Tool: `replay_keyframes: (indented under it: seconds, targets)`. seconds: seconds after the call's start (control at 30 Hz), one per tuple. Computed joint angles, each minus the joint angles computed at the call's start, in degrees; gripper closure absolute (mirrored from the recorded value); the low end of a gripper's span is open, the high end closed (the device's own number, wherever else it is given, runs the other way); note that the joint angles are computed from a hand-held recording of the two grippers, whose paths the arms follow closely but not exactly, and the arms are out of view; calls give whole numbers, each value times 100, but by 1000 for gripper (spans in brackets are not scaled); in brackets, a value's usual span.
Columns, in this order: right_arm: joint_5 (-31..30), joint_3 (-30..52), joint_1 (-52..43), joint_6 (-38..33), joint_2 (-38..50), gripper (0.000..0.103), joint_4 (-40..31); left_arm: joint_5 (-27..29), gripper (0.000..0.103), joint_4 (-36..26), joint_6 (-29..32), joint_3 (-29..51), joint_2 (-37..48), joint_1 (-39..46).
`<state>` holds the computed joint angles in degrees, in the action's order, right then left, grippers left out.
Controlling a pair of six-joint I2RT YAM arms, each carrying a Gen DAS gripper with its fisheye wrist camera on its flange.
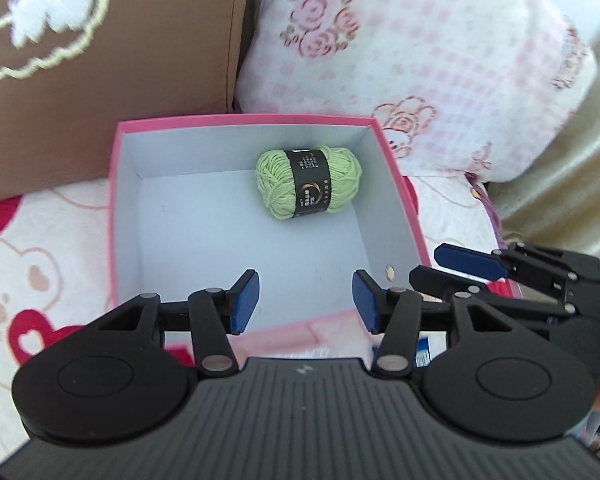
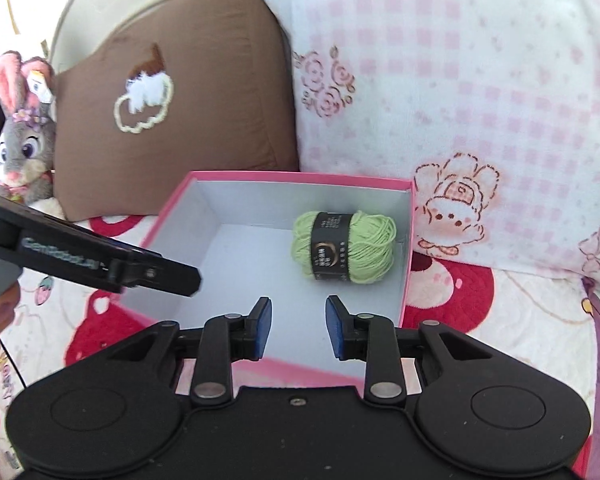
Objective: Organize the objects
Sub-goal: 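Withdraw the left gripper from the box toward the orange sponge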
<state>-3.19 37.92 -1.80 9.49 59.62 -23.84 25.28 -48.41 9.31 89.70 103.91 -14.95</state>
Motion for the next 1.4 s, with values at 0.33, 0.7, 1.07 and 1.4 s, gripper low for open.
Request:
replay_keyframes:
  seconds: [0.33, 0.7, 1.07, 1.4]
  targets:
    - [1207, 443, 1636, 308, -880, 59, -1375, 216, 50, -1234, 1195, -453, -1275, 901]
    - [2107, 774, 3103, 869, -1411, 51, -2333, 405, 47, -2031, 2113, -701, -1982, 1622]
    - [2444, 986, 4132, 1517, -1180, 44, -2621, 632, 46, -2606, 2843, -884, -2024, 2303]
    - [2503, 1036, 4998, 1811, -936, 29, -2757, 666, 45, -2767, 3335, -1400, -2021, 2721]
